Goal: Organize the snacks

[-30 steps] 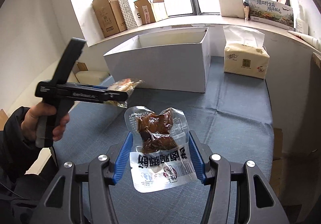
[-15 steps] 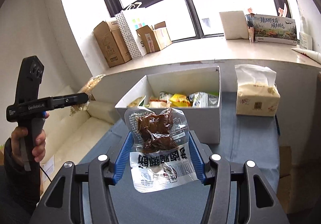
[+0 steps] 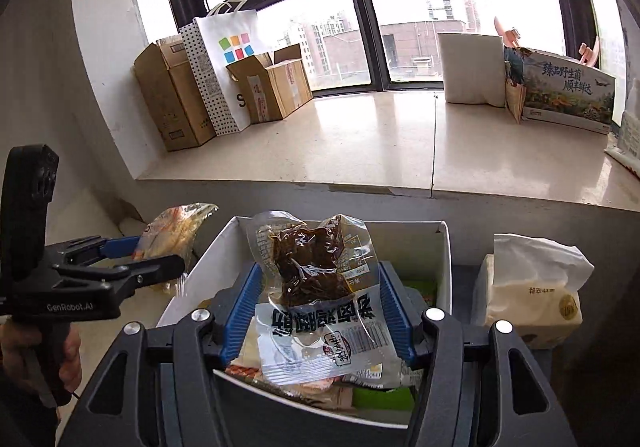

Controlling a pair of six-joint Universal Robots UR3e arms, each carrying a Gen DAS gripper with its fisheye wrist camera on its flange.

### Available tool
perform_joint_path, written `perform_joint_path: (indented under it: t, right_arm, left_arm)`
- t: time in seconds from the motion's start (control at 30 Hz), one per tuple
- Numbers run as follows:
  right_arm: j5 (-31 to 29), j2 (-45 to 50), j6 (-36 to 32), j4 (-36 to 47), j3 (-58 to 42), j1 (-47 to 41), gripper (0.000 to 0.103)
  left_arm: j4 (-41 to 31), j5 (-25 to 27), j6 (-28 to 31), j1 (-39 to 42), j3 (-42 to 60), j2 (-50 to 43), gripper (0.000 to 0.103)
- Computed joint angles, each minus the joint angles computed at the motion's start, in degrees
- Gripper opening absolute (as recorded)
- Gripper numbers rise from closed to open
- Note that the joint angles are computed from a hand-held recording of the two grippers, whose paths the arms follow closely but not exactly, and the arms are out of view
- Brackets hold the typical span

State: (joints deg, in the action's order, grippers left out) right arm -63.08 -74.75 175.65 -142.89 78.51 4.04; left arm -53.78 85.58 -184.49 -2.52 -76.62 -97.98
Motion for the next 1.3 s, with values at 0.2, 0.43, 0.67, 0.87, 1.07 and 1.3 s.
perform_joint_path:
  t: [0.2,0.43,0.67,0.87,1.07,1.3]
  right_arm:
    - [-3.5,5.6,4.2,3.3,-6.8,1.1,0.103]
    - [-5.4,0.9,3.3,-0.1,0.8,1.6,0.103]
    - [-4.4,-5.4,3.7,-2.1,6.8,0.9,0.103]
    - [-9.9,-15.7,-0.7,-5.0,13.6,2.8,0.103]
    - [-21.0,-28.7,-5.0,-8.7,23.2,9.5,0.103]
    - [-25.8,-42.2,1.2,-2.7,31.3,16.1,0.103]
  left_arm:
    - [5.8,-3.6,2.2,3.0,-7.7,1.4,0.103]
    - [8.0,-1.5,1.6,2.9,-12.9,5.7,0.103]
    - [9.5,2.5,0.9,-1.1,-14.8,12.0,0.103]
    - [11.4,5.3,0.0,-4.2,-20.5,23.1,0.103]
    - [10.0,8.7,-1.9,-8.8,-26.2,35.1,0.103]
    - [3.0,14.3,-9.2,-16.9,-32.9,47.4,0.103]
